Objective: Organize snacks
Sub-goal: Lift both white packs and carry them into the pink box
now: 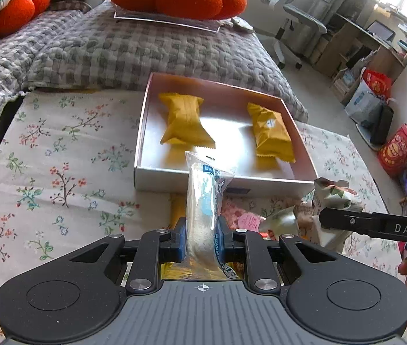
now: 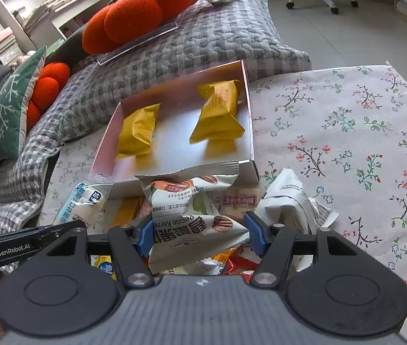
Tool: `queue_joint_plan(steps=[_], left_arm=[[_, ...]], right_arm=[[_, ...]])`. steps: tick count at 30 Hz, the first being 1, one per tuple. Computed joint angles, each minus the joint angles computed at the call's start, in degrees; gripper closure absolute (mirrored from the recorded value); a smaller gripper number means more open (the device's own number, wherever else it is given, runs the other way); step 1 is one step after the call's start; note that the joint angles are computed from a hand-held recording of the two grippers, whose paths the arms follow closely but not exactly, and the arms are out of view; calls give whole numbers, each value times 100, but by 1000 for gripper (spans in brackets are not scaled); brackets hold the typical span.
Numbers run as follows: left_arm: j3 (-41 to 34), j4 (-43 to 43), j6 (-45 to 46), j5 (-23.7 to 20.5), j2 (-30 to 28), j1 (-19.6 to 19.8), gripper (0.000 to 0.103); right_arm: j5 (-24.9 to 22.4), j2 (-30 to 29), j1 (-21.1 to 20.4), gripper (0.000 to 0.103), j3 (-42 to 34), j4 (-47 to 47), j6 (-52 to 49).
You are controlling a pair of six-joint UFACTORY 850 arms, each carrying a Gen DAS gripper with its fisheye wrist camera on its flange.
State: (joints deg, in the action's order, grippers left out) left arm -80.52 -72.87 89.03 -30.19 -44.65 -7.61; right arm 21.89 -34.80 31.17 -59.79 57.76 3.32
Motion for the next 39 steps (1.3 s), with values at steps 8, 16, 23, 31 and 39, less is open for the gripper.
queue_joint_plan(steps=[8, 16, 23, 31, 39], left_arm=[[-337, 228, -352, -38, -173, -142, 85], [-947, 574, -732, -49, -501, -373, 85], [-1585, 782, -1013, 21, -963, -577, 85], [-2068, 807, -1115, 101, -1424, -701, 85], [-2286, 929, -1113, 180, -1634, -761, 85]], right_arm=[[-4, -17, -141, 43, -85, -503, 500], [-185, -201, -407, 43, -396, -832, 593], [-227, -477, -619, 43, -733, -980, 524], [-496, -826, -794, 43, -1103, -786, 205], [-606, -986, -823, 42, -1268, -799, 38]])
